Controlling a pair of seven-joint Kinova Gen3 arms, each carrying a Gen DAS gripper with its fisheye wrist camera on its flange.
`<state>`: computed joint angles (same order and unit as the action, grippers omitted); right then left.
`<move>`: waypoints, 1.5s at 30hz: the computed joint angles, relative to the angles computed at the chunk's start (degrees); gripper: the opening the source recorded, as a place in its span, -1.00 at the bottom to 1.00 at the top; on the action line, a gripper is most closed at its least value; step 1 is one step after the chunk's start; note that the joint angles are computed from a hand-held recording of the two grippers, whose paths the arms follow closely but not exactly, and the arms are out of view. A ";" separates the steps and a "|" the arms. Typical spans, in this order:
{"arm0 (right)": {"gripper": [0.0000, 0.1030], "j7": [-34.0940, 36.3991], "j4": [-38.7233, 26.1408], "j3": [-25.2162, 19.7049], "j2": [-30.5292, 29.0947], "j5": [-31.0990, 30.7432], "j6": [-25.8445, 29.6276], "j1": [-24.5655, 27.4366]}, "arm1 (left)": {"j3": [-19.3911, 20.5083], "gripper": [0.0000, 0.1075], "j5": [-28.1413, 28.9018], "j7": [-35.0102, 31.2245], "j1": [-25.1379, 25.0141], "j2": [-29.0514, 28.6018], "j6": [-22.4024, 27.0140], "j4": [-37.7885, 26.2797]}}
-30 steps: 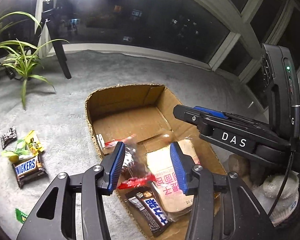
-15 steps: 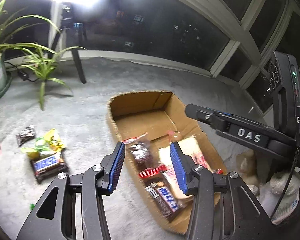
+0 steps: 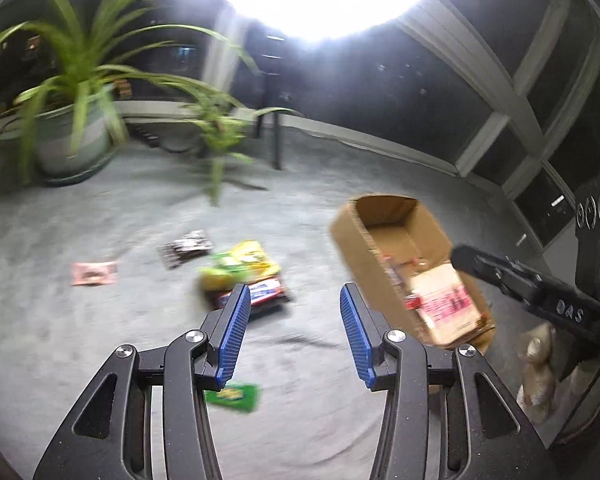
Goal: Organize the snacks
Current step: 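Grasp the pink candy with the left tool while the right tool grasps the green candy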
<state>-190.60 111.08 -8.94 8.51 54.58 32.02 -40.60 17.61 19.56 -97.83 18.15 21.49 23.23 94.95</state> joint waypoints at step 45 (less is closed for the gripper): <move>-0.10 41.30 -13.06 7.69 18.82 -41.44 -12.62 -1.67 | -5.51 -0.20 -2.09 -21.66 -8.28 18.69 27.59 -23.05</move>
<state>-149.30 98.03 -1.24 27.33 13.14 19.40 -42.27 12.10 17.47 -119.49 9.86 40.18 50.82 71.90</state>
